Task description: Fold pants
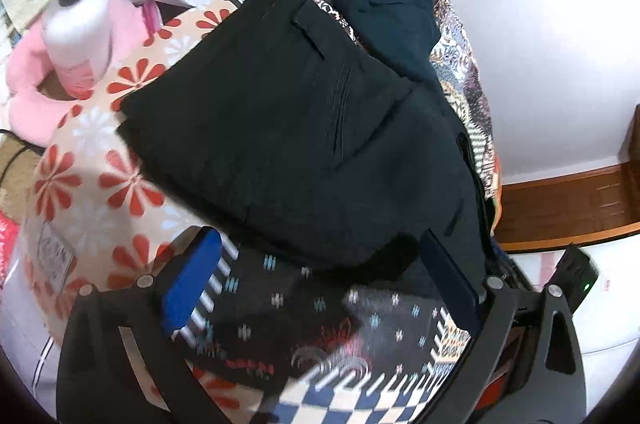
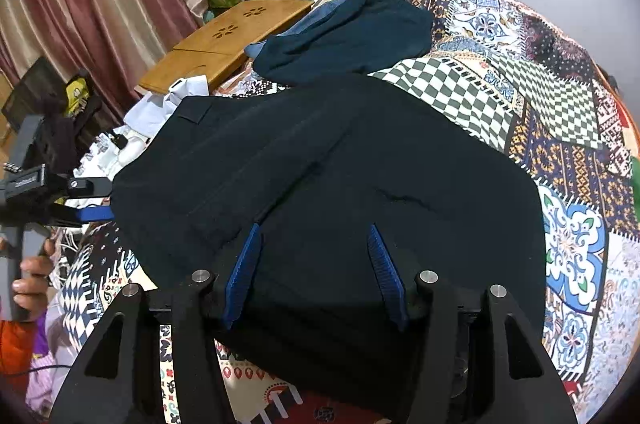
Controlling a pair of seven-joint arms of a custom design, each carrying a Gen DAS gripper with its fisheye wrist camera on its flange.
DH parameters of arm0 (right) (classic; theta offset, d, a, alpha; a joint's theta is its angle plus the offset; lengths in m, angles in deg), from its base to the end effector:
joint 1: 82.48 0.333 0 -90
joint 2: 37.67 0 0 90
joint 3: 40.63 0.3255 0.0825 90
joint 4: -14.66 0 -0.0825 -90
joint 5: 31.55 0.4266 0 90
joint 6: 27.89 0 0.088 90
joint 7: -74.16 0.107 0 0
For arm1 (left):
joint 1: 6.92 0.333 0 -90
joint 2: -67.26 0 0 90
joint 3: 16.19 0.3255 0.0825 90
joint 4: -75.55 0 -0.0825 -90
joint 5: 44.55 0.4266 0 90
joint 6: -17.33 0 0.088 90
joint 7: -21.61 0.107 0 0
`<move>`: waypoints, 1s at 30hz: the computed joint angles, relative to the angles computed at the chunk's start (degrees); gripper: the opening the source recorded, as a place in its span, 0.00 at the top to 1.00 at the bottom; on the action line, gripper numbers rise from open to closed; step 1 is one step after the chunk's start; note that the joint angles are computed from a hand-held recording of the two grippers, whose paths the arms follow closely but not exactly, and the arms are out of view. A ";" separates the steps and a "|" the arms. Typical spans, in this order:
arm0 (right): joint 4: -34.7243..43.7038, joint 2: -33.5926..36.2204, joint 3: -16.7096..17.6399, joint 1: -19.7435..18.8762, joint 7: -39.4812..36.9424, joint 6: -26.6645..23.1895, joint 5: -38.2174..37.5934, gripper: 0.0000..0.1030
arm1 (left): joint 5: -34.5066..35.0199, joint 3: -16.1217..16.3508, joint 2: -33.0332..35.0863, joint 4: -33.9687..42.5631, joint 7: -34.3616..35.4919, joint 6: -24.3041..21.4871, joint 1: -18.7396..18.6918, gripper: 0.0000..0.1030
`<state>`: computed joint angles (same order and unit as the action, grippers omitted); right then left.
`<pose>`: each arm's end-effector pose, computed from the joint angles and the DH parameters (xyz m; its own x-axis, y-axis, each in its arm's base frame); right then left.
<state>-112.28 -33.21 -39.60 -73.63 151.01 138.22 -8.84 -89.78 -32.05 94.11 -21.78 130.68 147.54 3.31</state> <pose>0.6072 0.0822 0.3895 0.0968 -0.9812 -0.1667 -0.8248 0.0146 -0.5652 0.7199 -0.0676 0.3370 0.0266 -0.7420 0.6699 -0.9796 -0.1530 -0.1306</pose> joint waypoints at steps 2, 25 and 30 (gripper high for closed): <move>0.13 0.04 -0.01 0.09 0.29 -0.19 -0.14 0.50 | -0.03 0.18 2.24 2.41 -1.74 -0.26 -0.15 0.03; -6.60 -6.44 -0.46 -0.64 0.31 4.66 6.77 0.43 | 17.06 -4.98 -6.72 1.58 3.94 26.20 -4.30 0.82; -13.27 -11.93 0.10 -5.49 14.39 7.35 -9.20 0.42 | 10.34 -8.70 -8.96 2.32 13.21 28.94 -5.82 0.83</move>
